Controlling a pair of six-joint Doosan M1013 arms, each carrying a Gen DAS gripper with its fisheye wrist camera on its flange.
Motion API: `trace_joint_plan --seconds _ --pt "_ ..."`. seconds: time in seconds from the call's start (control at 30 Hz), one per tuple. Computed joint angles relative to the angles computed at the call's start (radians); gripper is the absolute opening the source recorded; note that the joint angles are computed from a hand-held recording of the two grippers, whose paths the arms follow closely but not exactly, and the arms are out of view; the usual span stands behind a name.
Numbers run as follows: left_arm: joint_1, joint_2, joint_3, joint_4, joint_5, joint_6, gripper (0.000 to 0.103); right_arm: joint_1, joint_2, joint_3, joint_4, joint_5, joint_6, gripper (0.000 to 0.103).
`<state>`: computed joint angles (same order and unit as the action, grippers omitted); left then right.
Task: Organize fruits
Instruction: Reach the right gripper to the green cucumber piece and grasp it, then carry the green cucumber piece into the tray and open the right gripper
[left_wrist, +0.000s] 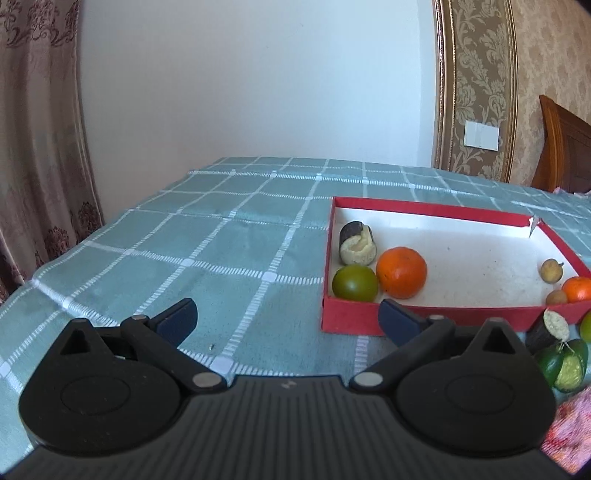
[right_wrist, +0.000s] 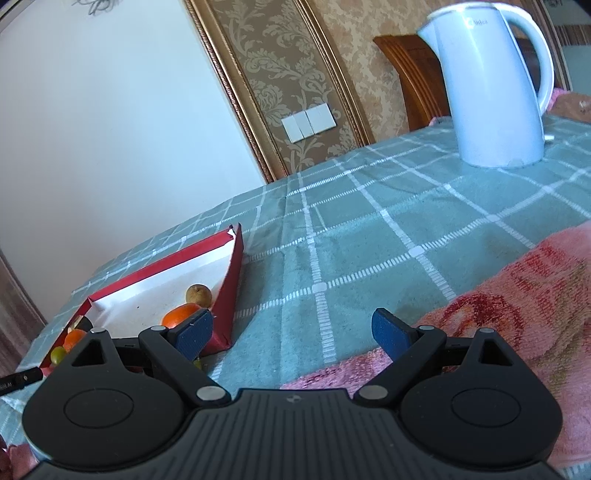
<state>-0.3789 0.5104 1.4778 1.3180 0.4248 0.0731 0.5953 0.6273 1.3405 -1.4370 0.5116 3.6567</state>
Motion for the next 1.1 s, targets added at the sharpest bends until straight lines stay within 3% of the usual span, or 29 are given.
trace_joint_plan --seconds 0.13,0.3,0.5,0.63,0.67,0.77,0.87,0.97,1.1 --pt "0.000 0.002 -0.005 -0.036 0.007 0.037 0.103 0.026 0.003 -0.014 -0.043 -0.046 -0.097 0.093" --pt "0.002 0.004 -0.008 -0.059 0.007 0.044 0.103 0.049 0.016 -0.055 -0.012 -0.162 -0.320 0.093" --pt "0.007 0.004 -0.012 -0.102 0.003 0.058 0.103 0.067 0.059 -0.152 0.371 -0.144 -0.852 0.091" --pt "0.010 0.005 -0.015 -0.124 0.002 0.069 0.103 0.063 0.084 -0.195 0.582 -0.137 -1.111 0.076" --pt "0.010 0.004 -0.014 -0.125 0.002 0.066 0.103 0.064 0.090 -0.205 0.600 -0.129 -1.138 0.074" --pt "0.012 0.003 -0.012 -0.125 0.001 0.058 0.103 0.058 0.106 -0.233 0.714 -0.123 -1.258 0.054" --pt "0.012 0.003 -0.013 -0.138 0.001 0.065 0.103 0.055 0.118 -0.252 0.779 -0.114 -1.324 0.044" --pt "0.013 0.004 -0.015 -0.151 0.002 0.076 0.103 0.058 0.118 -0.252 0.723 -0.096 -1.277 0.032" --pt "0.013 0.004 -0.016 -0.155 0.006 0.082 0.103 0.056 0.112 -0.239 0.724 -0.114 -1.267 0.032"
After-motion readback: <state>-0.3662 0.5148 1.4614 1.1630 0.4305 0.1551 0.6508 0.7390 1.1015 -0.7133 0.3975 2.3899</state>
